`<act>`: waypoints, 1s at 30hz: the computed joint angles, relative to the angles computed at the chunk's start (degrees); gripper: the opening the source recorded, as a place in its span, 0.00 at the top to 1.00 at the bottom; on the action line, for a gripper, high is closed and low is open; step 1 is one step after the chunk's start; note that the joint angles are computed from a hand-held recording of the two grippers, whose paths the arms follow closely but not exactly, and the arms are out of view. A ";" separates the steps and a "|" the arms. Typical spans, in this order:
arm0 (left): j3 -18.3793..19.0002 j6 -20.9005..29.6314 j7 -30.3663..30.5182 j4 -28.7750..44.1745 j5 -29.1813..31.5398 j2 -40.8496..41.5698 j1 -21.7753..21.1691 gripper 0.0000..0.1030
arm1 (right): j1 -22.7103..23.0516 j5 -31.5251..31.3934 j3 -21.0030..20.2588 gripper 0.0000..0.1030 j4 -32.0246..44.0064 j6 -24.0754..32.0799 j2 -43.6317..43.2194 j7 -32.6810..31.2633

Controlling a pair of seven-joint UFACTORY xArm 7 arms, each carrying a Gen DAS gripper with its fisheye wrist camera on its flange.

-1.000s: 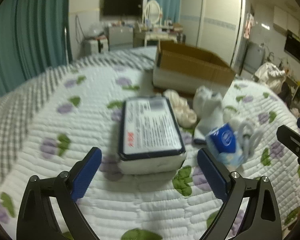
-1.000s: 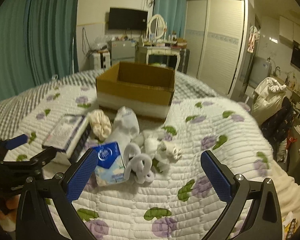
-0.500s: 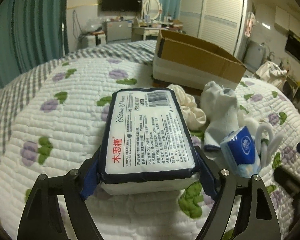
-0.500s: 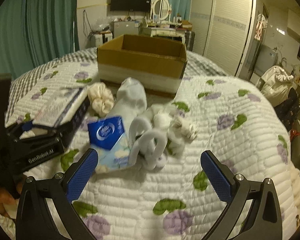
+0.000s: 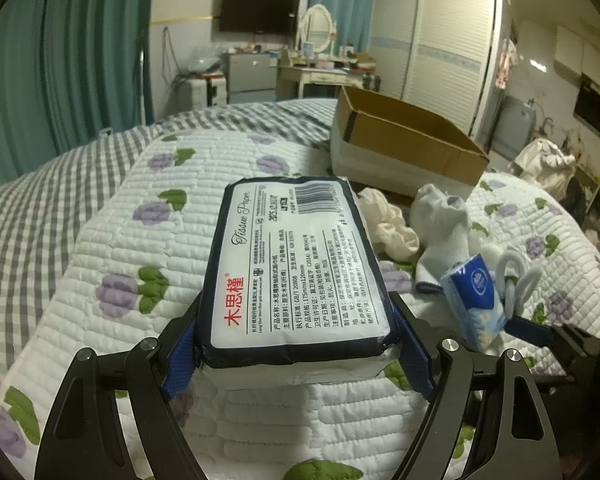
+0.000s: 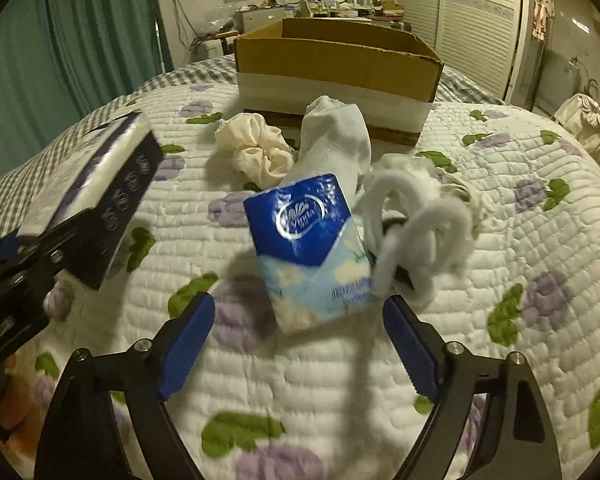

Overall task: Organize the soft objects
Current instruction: 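Grasp the white tissue-paper pack with the left gripper while the right gripper grasps the blue Vinda pack, then carry both tissue packs over the cardboard box and open both grippers to drop them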

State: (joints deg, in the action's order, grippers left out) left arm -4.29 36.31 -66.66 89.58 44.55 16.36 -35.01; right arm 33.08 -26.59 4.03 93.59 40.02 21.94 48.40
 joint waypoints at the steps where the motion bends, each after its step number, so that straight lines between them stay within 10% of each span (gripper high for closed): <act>1: -0.02 -0.03 0.05 0.03 -0.09 0.06 0.03 0.20 | 0.06 0.03 -0.17 0.21 1.02 0.36 0.84 0.36; 6: 0.00 0.23 0.83 0.76 -0.47 0.85 -0.30 0.20 | -0.67 2.06 -0.66 0.45 1.88 0.25 1.94 1.50; 21: -1.65 2.33 0.68 0.71 1.17 -3.21 -1.92 0.20 | -3.92 4.47 3.64 0.46 -11.39 -9.23 -12.08 -3.49; 30: -1.98 5.44 5.64 12.17 2.18 0.44 -2.27 0.20 | -7.41 9.86 5.01 0.46 0.68 -5.84 -10.72 -16.03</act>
